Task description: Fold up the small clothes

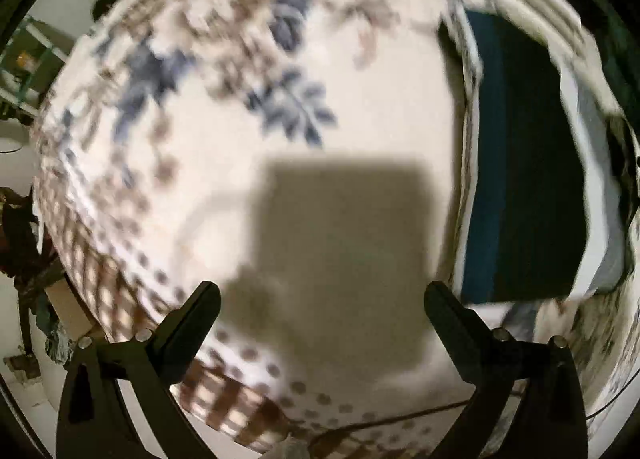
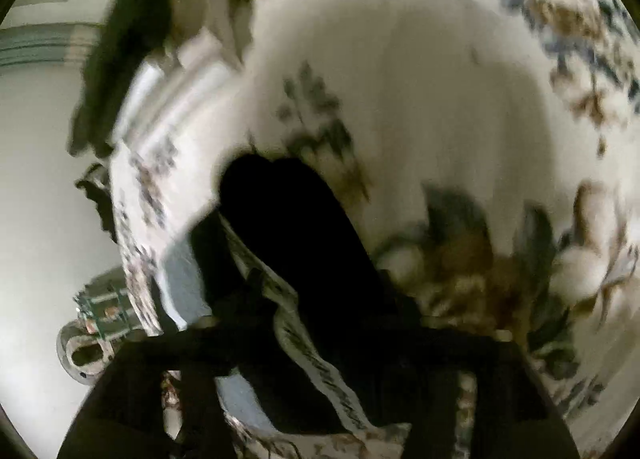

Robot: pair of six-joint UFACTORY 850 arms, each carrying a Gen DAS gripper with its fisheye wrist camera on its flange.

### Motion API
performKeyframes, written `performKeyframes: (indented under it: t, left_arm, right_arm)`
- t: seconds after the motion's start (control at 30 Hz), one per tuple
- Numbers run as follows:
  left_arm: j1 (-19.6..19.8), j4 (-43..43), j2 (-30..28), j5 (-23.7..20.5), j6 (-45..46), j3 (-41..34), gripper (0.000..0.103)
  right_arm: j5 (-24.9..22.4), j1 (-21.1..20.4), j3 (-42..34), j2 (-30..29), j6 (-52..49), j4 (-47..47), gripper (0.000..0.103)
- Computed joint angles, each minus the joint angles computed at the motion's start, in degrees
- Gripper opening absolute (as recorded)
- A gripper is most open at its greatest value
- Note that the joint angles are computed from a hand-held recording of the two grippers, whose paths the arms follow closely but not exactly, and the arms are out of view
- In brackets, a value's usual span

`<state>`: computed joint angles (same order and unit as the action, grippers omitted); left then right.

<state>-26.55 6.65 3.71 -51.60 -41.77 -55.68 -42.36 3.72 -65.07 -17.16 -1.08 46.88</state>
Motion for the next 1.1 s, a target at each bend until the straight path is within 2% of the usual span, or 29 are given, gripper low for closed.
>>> performKeyframes:
  t: [0.07,0.13,0.2,0.27,0.3,0.33,0.37,0.4,0.43,0.47,0.5,0.53,0.57,0.63,0.73,0.83,0.87,0.9,0.93,0.97,1.0,1.1]
  left_arm:
    - [2.0,-1.3,-0.9,2.0,0.7,-2.2,0.103]
    - [4.3,-4.0,-2.2,4.8,3.5,-4.1,0.103]
    - [4.9,-7.9,-6.6,7.7,5.7,-8.2,0.103]
    - [5.7,-16.6,-12.0,10.9,13.3,-12.5,0.103]
    - [6.1,-21.0,-15.0,11.4,17.1,-15.1,0.103]
    - [5.6,-23.3,-16.8,11.9,18.6,-16.7,0.103]
    - [6.1,-27.1,-19.1,12.9,22.3,-18.5,0.102]
    - [6.3,-30.5,-20.7,13.8,25.9,-19.8,0.09]
    - [5.9,-31.8,-21.4,14.0,27.3,-20.6,0.064]
    - [6.0,-33.6,-22.5,13.4,29.0,-22.1,0.049]
    - [6.2,-35.6,-23.0,13.2,30.6,-22.6,0.029]
    - [6.2,-36.4,-22.7,14.3,31.5,-22.4,0.023]
    - [6.1,-36.6,-21.6,15.2,31.9,-21.5,0.022]
    - [6.7,-39.6,-19.8,16.4,33.3,-19.7,0.021]
    - [8.0,-44.3,-18.9,15.8,35.2,-18.2,0.023]
    - [8.2,-42.7,-21.1,13.1,33.2,-20.0,0.032]
    - [8.4,-43.3,-20.4,13.1,33.6,-19.6,0.035]
    - [8.5,-42.7,-19.5,12.5,32.8,-19.0,0.043]
    - [8.7,-43.1,-18.1,12.5,32.6,-18.0,0.049]
    - [8.9,-44.2,-16.0,13.1,33.0,-16.1,0.053]
    - [8.9,-43.7,-14.8,13.5,32.2,-15.1,0.063]
    - [8.2,-40.3,-8.4,14.0,26.7,-9.2,0.065]
  right_arm:
    - [-0.6,-0.5,-2.1,-1.8,-5.0,3.9,0.075]
    - [-3.1,-1.0,-4.9,-5.1,-8.9,6.9,0.075]
    - [-5.4,-0.2,-9.1,-10.1,-9.3,6.5,0.075]
    - [-6.3,0.0,-11.9,-13.4,-7.3,3.4,0.073]
    - [-5.9,-0.2,-11.7,-13.8,-7.9,4.7,0.065]
    - [-5.0,-0.5,-10.6,-13.4,-9.1,6.6,0.025]
    - [-4.5,-1.0,-9.5,-12.8,-11.5,9.4,0.008]
    - [-4.0,-1.2,-8.7,-12.0,-12.4,10.6,0.008]
    - [-2.9,-1.2,-7.8,-11.1,-13.7,12.3,0.008]
    - [-2.3,-1.4,-7.1,-9.9,-14.4,12.6,0.008]
    - [-2.1,-1.5,-6.6,-9.0,-15.2,13.4,0.008]
    - [-1.9,-1.6,-6.4,-8.5,-15.8,14.2,0.008]
    - [-1.3,-1.5,-6.8,-8.5,-16.3,15.5,0.008]
    - [-0.9,-1.7,-7.9,-8.6,-16.0,15.6,0.007]
    - [-0.9,-1.4,-11.6,-10.8,-13.0,10.1,0.008]
    - [-7.9,-1.6,-16.0,-15.1,-6.1,3.6,0.011]
    - [-8.1,-1.9,-14.9,-14.5,-6.7,5.2,0.016]
    - [-7.7,-2.1,-13.7,-13.4,-7.0,5.5,0.024]
    - [-7.6,-2.3,-12.0,-11.3,-6.1,3.6,0.05]
    - [-7.1,-2.2,-10.1,-9.3,-5.5,1.8,0.064]
    - [-6.6,-2.2,-7.9,-7.1,-5.8,0.8,0.066]
    - [-9.2,-2.5,-0.6,-1.4,-6.1,-0.6,0.066]
